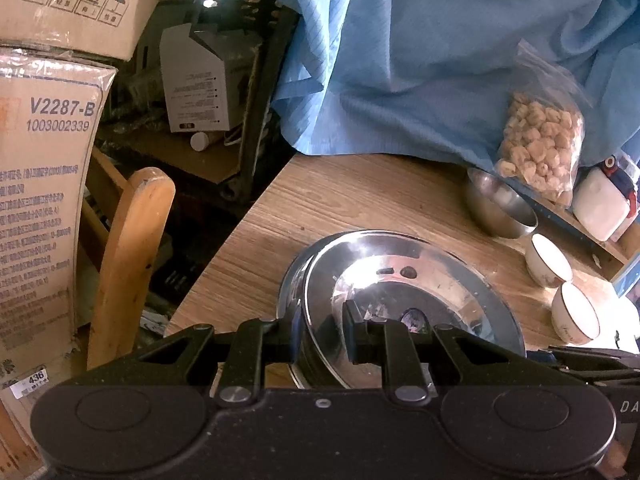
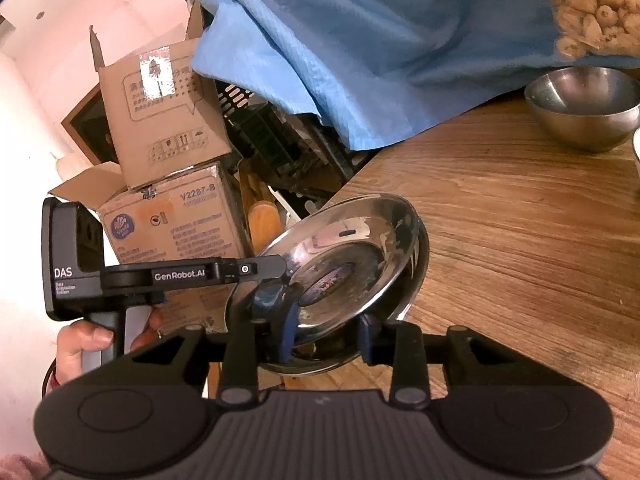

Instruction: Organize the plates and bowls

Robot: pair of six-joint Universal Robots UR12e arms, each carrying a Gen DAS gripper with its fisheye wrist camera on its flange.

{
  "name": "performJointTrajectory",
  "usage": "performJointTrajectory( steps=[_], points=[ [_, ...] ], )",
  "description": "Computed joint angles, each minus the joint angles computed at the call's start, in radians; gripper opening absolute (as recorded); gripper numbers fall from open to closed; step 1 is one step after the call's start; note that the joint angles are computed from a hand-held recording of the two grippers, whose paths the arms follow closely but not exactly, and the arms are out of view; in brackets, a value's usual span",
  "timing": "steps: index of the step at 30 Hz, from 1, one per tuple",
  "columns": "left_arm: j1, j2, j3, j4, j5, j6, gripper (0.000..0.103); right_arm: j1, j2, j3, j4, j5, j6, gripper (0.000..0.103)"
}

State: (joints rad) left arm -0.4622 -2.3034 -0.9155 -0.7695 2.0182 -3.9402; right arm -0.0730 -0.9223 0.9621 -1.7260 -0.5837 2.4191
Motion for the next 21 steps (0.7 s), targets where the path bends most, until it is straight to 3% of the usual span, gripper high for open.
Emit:
performJointTrajectory(
  steps=[6, 21],
  points=[
    [0.0, 0.0, 0.0, -0.001, -0.002, -0.001, 0.022, 0.002, 0.003, -0.012, 0.021, -0.01, -0.016, 0.038],
    [0.005, 0.0, 0.01, -0.019, -0.018, -0.001, 0.029, 0.011, 0.021, -0.093, 0.15, -0.058, -0.146, 0.061]
  ],
)
